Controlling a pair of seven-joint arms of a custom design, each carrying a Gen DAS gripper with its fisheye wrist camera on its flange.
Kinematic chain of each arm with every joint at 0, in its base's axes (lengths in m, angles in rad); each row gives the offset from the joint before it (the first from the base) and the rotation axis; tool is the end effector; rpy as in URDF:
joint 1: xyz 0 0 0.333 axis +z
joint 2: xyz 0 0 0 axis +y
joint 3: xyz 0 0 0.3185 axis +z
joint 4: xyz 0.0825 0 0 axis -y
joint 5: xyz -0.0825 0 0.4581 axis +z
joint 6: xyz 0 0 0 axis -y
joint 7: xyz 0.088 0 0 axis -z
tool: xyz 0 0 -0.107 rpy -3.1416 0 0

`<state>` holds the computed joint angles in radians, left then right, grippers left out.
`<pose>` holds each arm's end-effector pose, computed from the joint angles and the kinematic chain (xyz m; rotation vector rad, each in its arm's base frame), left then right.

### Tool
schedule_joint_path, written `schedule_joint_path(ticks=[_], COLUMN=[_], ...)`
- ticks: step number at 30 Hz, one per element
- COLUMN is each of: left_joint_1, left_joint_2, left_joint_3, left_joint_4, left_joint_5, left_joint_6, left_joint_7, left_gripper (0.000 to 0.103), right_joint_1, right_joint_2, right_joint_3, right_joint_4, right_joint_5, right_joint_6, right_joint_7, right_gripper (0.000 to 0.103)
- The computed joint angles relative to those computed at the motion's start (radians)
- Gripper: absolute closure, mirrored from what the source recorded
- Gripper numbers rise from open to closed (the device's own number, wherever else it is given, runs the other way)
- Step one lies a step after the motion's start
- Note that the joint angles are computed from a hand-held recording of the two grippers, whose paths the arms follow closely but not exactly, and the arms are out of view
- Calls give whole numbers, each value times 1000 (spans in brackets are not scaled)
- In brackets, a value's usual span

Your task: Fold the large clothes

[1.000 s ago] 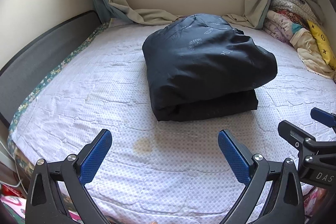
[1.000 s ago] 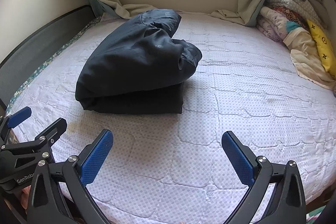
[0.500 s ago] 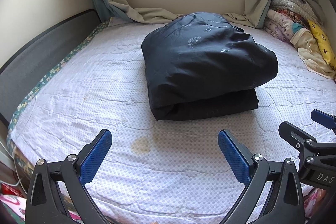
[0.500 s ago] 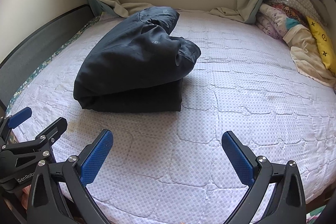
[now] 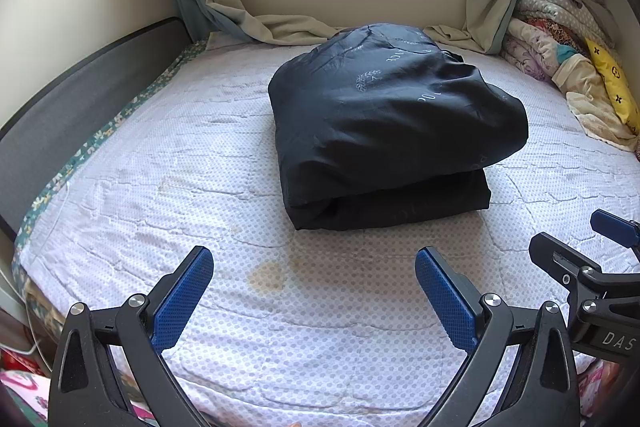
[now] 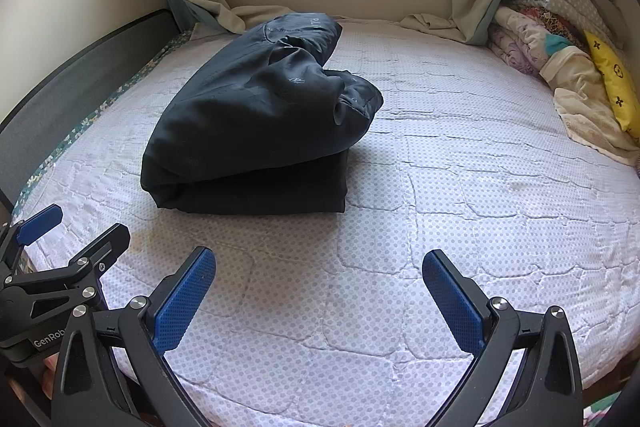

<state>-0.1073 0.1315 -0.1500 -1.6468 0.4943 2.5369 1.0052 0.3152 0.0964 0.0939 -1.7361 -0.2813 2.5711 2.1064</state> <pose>0.7019 -0.1839 0.6069 -1.7168 1.6836 -0.6977 0.6538 0.2856 0.5831 -1.7759 1.6924 -0.5662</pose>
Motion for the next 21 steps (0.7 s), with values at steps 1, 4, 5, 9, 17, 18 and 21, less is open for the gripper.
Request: schedule_joint_path(ticks=[1, 4, 5, 9, 17, 18, 21], left_joint_1=[0, 0, 0, -2, 1, 1, 2], left_joint_2=[-1, -1, 0, -4, -9, -11, -15], left_joint_3=[0, 0, 0, 2, -1, -1, -1], left_joint_4=[-1, 1, 2, -1, -5, -7, -13], left_joint_5=[0, 2, 2, 19, 8, 9, 7], left_joint_6=[0, -1, -1, -1, 13, 18, 33], left_joint_7=[0, -1, -1, -12, 4, 4, 7], left_gripper=[1, 1, 1, 1, 1, 1, 1], right_joint_1=[0, -1, 0, 0, 0, 0, 0], right_joint_2=[0, 0, 0, -3, -7, -7, -7], right_joint_3=[0, 1, 1, 0, -1, -1, -1], right_joint_4=[0, 0, -1, -4, -8, -8, -9], right_joint_5=[2, 7, 7, 3, 1, 1, -1], right_joint_6=[0, 1, 1, 4, 2, 2, 2], right_joint_7=[-1, -8, -9, -5, 0, 0, 3], right_gripper=[0, 0, 0, 0, 0, 0, 0])
